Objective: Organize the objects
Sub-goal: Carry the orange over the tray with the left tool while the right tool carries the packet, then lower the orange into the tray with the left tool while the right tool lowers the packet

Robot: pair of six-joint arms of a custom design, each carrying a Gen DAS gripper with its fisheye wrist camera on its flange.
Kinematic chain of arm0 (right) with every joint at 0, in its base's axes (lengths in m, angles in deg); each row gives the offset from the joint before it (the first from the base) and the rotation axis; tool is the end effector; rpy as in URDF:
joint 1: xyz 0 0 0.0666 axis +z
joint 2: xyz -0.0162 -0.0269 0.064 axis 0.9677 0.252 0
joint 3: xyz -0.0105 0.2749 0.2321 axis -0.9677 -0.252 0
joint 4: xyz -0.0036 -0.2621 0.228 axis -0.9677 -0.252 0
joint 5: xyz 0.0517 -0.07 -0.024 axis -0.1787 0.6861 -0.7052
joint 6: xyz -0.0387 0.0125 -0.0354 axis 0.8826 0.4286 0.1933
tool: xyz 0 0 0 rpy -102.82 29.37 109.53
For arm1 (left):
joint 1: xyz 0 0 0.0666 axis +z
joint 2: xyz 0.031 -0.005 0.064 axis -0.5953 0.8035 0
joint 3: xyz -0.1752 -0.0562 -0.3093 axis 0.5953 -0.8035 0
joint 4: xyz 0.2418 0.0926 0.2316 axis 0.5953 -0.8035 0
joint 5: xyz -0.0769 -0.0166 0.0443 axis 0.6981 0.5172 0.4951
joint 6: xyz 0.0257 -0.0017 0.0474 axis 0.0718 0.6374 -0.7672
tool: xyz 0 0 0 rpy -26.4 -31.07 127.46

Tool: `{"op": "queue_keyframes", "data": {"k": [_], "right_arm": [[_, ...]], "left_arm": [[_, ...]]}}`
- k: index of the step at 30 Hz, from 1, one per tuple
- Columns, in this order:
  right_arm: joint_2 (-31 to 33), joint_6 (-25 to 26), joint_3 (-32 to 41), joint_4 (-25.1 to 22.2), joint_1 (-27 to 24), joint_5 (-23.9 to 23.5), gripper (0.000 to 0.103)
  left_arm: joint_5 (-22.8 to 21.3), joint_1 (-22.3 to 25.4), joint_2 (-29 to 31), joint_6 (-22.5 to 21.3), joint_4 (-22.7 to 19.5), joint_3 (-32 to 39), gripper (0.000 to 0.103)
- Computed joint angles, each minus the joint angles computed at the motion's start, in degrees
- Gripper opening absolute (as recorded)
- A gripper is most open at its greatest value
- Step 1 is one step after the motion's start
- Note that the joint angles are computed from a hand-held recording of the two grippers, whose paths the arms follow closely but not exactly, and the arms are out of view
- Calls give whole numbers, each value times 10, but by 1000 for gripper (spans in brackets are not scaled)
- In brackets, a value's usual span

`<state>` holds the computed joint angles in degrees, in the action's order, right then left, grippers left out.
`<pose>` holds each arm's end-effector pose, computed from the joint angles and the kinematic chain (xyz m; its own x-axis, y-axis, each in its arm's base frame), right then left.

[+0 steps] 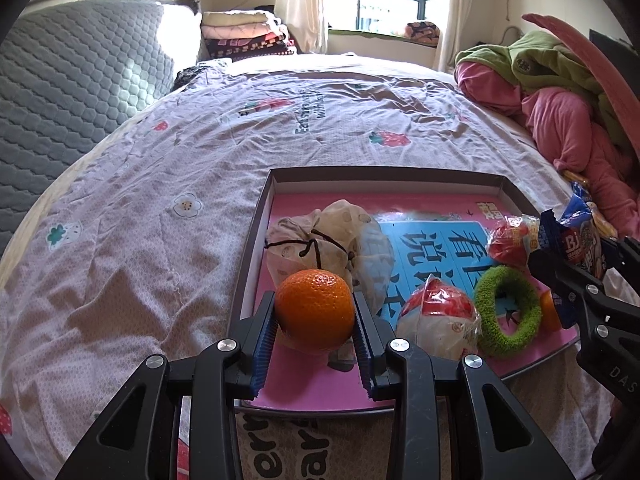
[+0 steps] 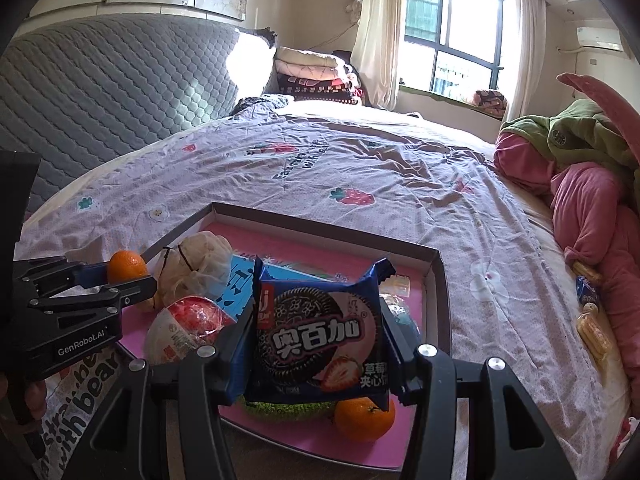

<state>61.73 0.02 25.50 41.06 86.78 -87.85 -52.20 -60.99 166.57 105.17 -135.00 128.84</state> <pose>0.5087 0.1104 0.4413 -0.5085 -0.3752 -0.7750 -0.5288 0.8464 -0.0628 0.4814 -0.2033 0.4173 -0.7096 -0.1671 -0.6845 -0.2219 0.9750 -0.0080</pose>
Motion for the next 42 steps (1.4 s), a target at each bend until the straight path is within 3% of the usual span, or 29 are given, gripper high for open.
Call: {"op": "queue_keyframes", "data": {"k": [24, 42], "right_arm": [[11, 26, -9, -31, 8, 17, 54], [19, 10, -16, -24, 10, 23, 54]], "left_arm": [[9, -8, 10, -5, 1, -7, 36], [8, -7, 29, -3, -6, 3, 36]]}}
